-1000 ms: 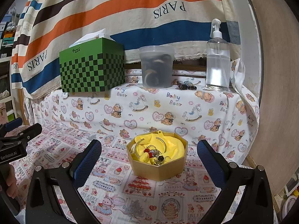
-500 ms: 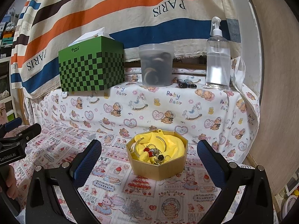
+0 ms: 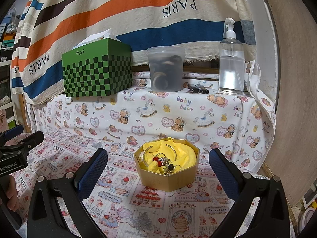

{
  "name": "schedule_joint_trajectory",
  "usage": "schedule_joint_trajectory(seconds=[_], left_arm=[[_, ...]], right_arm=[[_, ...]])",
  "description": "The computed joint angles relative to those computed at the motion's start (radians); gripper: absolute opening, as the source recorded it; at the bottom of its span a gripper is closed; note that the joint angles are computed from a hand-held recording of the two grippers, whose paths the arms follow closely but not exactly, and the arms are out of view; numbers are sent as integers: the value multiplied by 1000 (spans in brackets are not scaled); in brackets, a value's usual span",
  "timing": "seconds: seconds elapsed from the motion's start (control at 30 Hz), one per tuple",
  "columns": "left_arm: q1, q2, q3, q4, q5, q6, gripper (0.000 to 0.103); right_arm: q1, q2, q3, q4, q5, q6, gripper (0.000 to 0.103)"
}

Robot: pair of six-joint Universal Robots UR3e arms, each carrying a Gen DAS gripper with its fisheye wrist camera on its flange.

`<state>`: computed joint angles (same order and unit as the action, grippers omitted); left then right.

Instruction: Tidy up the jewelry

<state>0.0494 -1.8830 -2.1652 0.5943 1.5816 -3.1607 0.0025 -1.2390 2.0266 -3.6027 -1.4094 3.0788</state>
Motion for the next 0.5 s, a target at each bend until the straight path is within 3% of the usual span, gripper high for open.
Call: schedule_joint_trajectory(seconds=[0.5], left_arm=[[-1, 1, -1, 0, 2, 0, 103]], right_arm=[[1, 0, -2, 3, 0, 1, 103]])
